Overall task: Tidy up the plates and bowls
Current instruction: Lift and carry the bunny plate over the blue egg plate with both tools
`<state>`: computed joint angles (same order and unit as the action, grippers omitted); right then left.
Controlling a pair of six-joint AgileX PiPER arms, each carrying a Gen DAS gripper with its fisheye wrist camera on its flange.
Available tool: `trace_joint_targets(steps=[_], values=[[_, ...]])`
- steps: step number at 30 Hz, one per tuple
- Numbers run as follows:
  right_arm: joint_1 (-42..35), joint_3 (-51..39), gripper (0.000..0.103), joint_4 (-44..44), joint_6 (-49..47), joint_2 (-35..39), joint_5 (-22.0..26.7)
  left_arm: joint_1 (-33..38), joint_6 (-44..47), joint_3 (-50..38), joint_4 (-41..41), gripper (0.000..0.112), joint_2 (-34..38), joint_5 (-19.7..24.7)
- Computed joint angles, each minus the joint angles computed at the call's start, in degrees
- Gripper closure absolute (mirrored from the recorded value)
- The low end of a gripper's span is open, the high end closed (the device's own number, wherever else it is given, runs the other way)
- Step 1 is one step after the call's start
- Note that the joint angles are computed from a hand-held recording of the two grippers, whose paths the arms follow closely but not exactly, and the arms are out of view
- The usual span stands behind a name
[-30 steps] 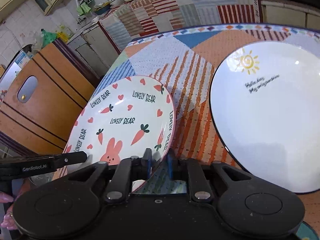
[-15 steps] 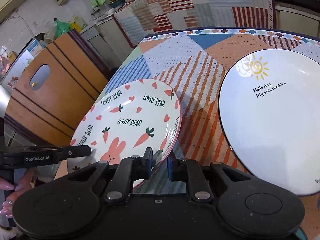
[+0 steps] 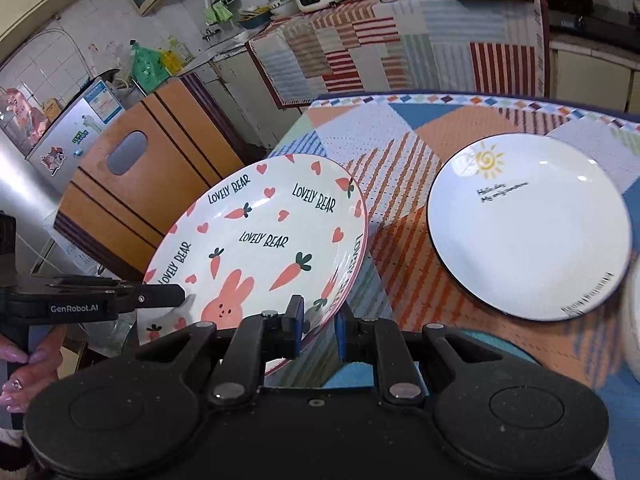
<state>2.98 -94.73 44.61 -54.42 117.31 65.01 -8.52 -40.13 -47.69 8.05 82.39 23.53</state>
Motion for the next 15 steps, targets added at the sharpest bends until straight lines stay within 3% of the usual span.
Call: trace_joint_targets(steps=[7, 15], values=[[-5.6, 6.7, 0.082, 0.9, -3.5, -8.4, 2.5, -8.2, -7.5, -1.4, 5.5, 0.092, -5.3, 5.2], [-13.0, 11.4, 0.082, -0.7, -6.5, -14.7, 4.5, -18.5, -18.0, -2.0, 10.7, 0.091, -3.9, 4.6]])
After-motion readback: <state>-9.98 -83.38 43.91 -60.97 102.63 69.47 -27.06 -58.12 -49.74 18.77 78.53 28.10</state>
